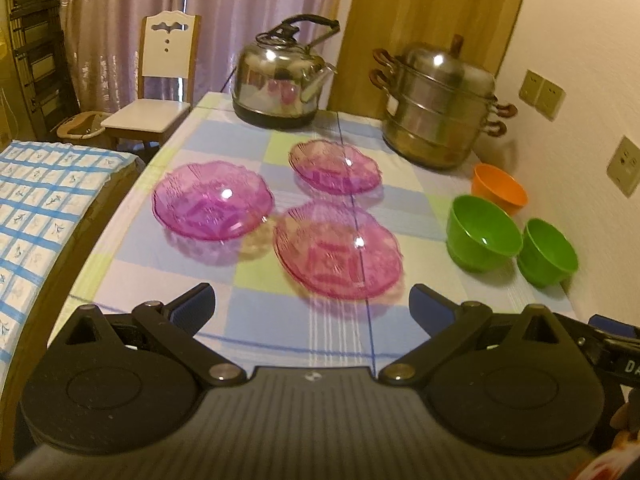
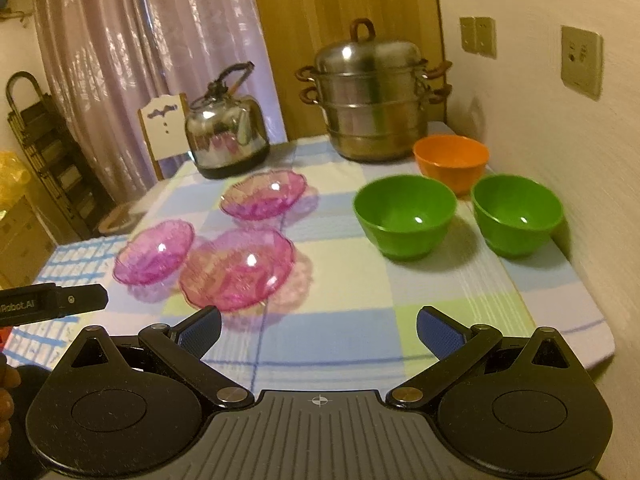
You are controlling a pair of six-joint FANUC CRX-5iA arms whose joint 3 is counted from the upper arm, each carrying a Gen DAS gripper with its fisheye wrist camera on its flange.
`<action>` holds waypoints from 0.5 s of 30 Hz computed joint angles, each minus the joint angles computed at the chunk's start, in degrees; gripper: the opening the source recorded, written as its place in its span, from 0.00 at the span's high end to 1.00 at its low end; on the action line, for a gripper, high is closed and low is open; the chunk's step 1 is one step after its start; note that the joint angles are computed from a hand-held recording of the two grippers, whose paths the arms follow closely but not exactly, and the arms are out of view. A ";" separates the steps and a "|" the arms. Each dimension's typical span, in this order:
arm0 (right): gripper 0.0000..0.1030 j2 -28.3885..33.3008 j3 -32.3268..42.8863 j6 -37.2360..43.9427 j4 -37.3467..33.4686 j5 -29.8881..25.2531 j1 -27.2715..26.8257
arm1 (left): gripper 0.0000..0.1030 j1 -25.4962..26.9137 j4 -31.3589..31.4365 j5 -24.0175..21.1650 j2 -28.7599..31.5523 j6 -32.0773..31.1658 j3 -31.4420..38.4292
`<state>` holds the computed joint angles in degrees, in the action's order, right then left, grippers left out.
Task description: Organize plates and bowls
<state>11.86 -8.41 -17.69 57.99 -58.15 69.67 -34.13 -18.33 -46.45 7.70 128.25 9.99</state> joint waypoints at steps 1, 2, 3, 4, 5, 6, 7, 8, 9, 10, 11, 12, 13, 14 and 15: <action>0.00 0.19 0.22 0.27 0.58 0.46 -0.40 | 0.00 0.50 0.52 -0.10 0.47 -0.39 0.59; 0.00 0.50 0.60 0.72 1.02 0.82 -0.84 | 0.00 1.05 1.15 0.36 0.64 -0.74 0.66; 0.00 0.87 1.09 1.31 1.24 1.16 -1.29 | 0.00 1.68 2.05 0.98 0.83 -1.29 0.63; 0.00 1.27 1.67 1.93 1.27 1.64 -1.81 | 0.00 2.51 3.38 1.46 1.22 -1.86 0.77; 0.00 1.66 2.22 2.50 1.33 2.32 -2.45 | 0.00 3.10 4.25 2.01 1.42 -2.09 0.70; 0.00 2.09 2.76 3.07 1.31 2.99 -3.05 | 0.00 3.80 5.13 2.92 1.77 -2.53 0.63; 0.00 2.64 3.43 3.77 1.20 3.72 -3.73 | 0.00 4.21 5.61 3.30 2.17 -3.02 0.80; 0.00 3.11 3.99 4.30 1.06 4.47 -4.43 | 0.00 4.64 5.88 3.49 3.03 -3.53 1.40; 0.00 3.58 4.37 4.54 1.08 5.57 -5.24 | 0.01 4.98 6.05 3.54 3.88 -3.84 2.03; 0.00 3.99 4.67 4.81 0.95 6.62 -6.01 | 0.01 5.41 6.68 3.78 4.83 -4.37 2.55; 0.00 4.51 5.05 5.19 0.68 7.60 -6.73 | 0.01 5.92 7.56 4.44 5.68 -5.25 2.77; 0.00 5.07 5.44 5.64 0.52 8.74 -7.57 | 0.02 6.23 8.28 4.91 6.59 -6.07 3.15; 0.00 5.65 5.81 6.08 0.49 9.93 -8.40 | 0.03 6.64 9.17 5.15 7.85 -7.08 3.83; 0.00 6.16 5.95 6.42 0.58 11.31 -9.34 | 0.06 6.90 9.68 5.29 8.87 -7.75 4.35; 0.00 6.82 6.36 6.78 0.67 12.41 -10.20 | 0.07 7.15 10.29 5.47 9.93 -8.58 4.87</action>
